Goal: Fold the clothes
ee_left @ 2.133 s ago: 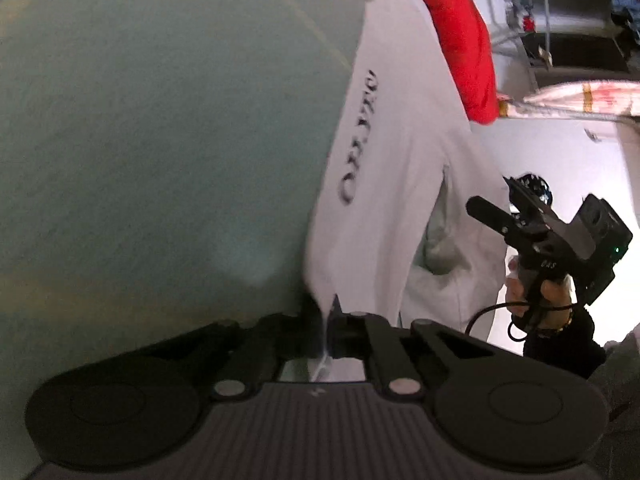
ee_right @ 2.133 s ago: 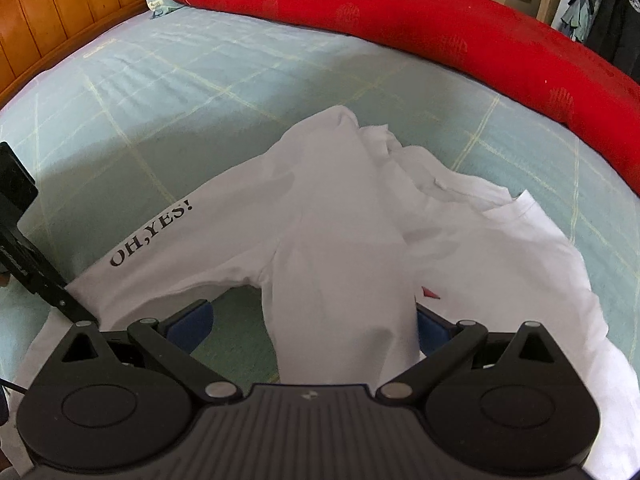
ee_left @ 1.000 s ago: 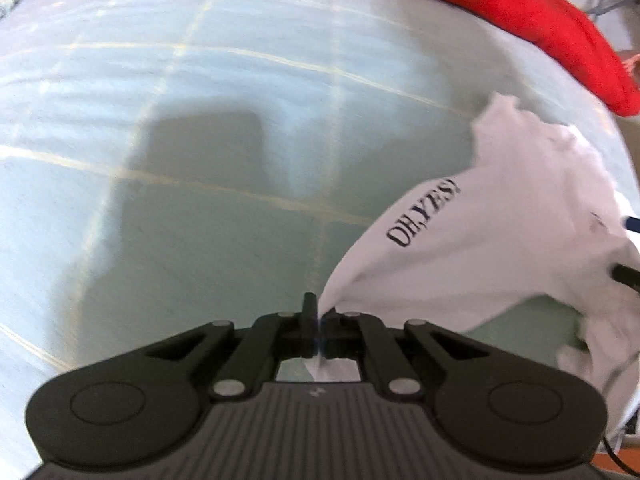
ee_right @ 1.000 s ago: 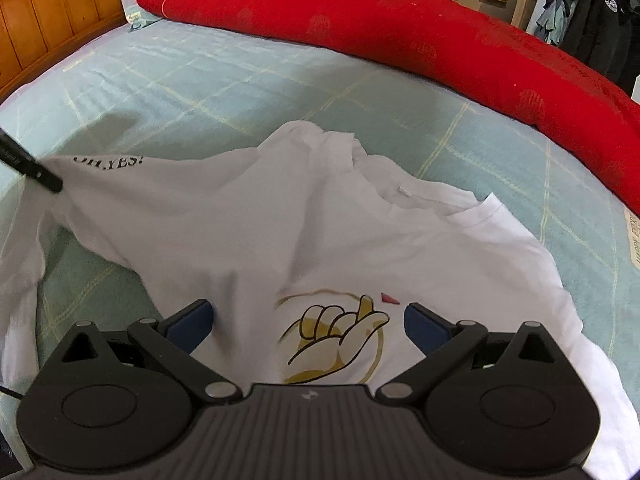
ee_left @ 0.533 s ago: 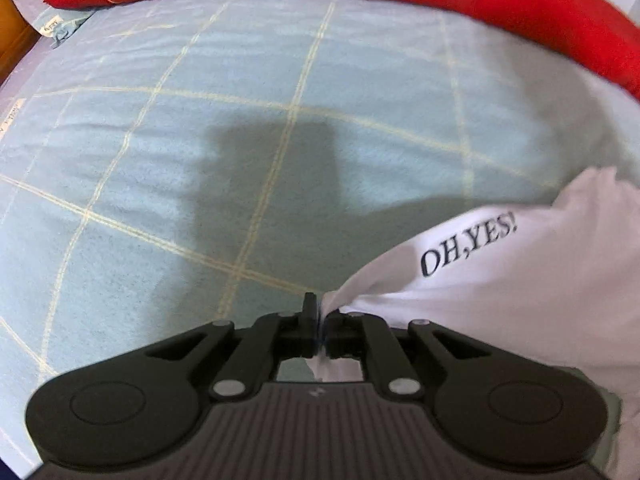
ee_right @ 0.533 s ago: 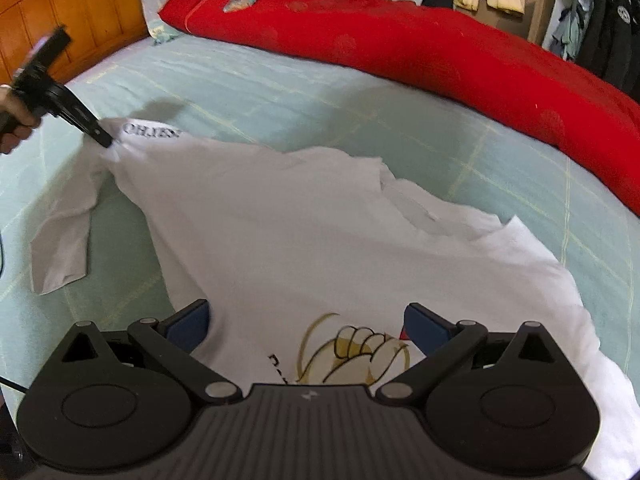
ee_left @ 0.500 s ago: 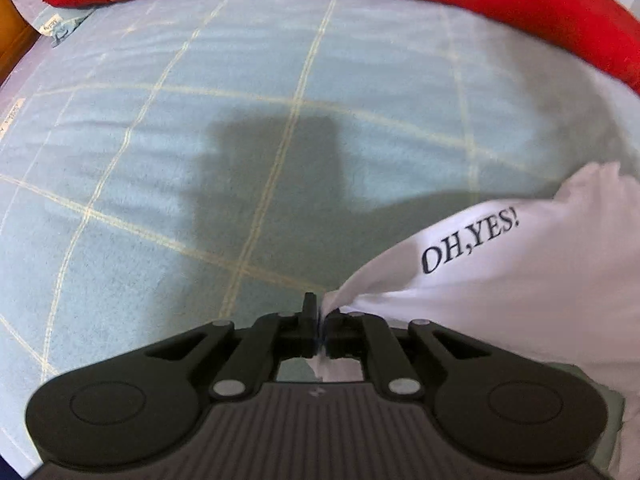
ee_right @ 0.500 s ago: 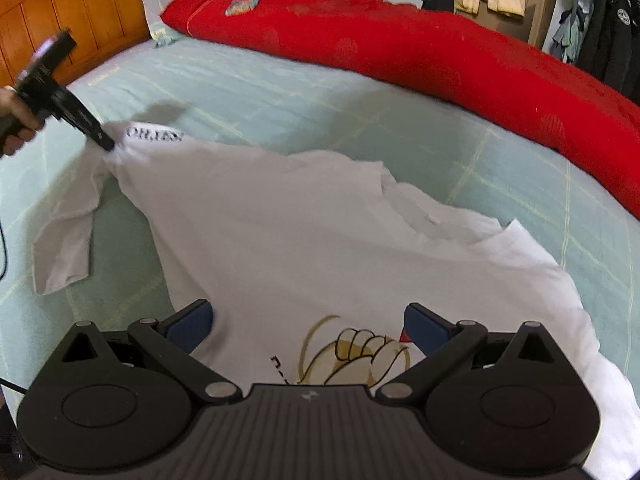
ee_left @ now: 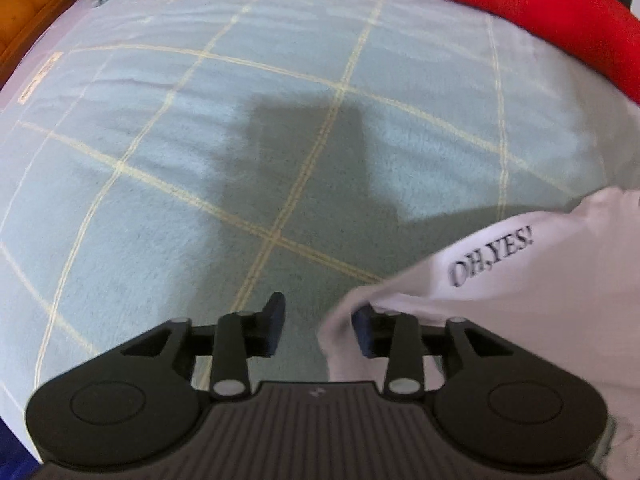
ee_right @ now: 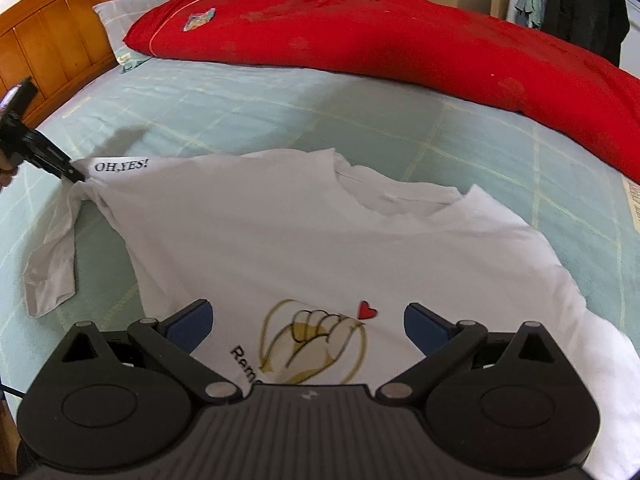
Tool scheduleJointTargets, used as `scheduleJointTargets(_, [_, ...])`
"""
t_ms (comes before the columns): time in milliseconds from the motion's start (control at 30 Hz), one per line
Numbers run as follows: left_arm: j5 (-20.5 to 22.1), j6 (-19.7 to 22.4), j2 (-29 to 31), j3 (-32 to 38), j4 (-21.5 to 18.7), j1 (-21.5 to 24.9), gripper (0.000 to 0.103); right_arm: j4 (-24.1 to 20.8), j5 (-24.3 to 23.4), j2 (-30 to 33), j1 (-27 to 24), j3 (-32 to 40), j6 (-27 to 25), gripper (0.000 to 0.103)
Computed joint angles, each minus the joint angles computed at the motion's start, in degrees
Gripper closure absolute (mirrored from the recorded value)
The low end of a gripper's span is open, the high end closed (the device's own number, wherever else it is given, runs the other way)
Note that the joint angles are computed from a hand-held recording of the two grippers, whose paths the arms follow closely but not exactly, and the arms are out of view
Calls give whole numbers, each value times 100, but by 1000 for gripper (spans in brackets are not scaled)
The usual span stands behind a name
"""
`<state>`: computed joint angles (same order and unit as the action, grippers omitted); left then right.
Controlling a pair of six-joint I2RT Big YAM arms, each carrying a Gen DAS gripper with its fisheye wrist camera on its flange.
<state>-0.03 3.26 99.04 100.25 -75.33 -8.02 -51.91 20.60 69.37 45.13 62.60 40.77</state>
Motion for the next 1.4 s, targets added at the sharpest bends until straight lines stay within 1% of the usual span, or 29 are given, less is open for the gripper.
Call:
scheduleJointTargets(67, [74, -30, -223, -177, 32, -5, 60, 12, 46, -55, -8, -56, -1, 0])
scheduleJointTargets(133, [59, -28, -462, -393, 49, -35, 55, 17, 85, -96, -14, -102, 13, 0])
scheduleJointTargets(233, [8, -118, -848, -788, 80, -91, 53, 28, 98, -152, -30, -148, 19, 0])
scheduleJointTargets(400, [26, -309, -1715, -1887, 548, -316, 51, 12, 129, -205, -27, -185, 68, 0])
scheduleJointTargets(467, [-111, -396, -1967, -2282, 695, -445, 51, 4, 134, -223, -15, -190, 97, 0])
scheduleJointTargets(567, [-301, -624, -2165, -2708, 908, -549, 51, -48, 131, -207, -1, -159, 89, 0])
scheduleJointTargets(667, [-227, -1078, -2207, -2931, 957, -499, 53, -144, 102, -162, 11, -97, 114, 0])
scheduleJointTargets(700, [-255, -1191, -2216, -2977, 965, -492, 60, -157, 101, -150, 18, -81, 102, 0])
scheduleJointTargets(733, [-280, -1213, -2228, -3010, 979, -486, 82, -186, 110, -132, 29, -56, 106, 0])
scheduleJointTargets(767, [-279, -1172, -2244, -3023, 1004, -480, 94, -204, 114, -115, 40, -36, 100, 0])
scheduleJointTargets(800, [-253, -1135, -2270, -3020, 1038, -476, 98, -212, 114, -102, 50, -21, 84, 0])
scheduleJointTargets(900, [-220, -925, -2395, -2964, 1176, -528, 98, -234, 137, -44, 86, 20, 36, 0])
scheduleJointTargets(1000, [6, -655, -2467, -2848, 1302, -645, 98, -236, 137, -4, 132, 40, 104, 0])
scheduleJointTargets(1133, [602, -408, -2331, -2673, 1442, -870, 98, -208, 83, 57, 166, 86, 202, 0])
scheduleJointTargets(1200, [890, -352, -2206, -2670, 1564, -1017, 97, -207, 104, 89, 200, 118, 197, 0])
scheduleJointTargets(1300, [1296, -354, -1968, -2686, 1793, -1209, 90, -245, 130, 129, 231, 163, 157, 0])
scheduleJointTargets(1400, [1483, -467, -1859, -2674, 1819, -1338, 89, -328, 119, 146, 240, 190, 152, 0])
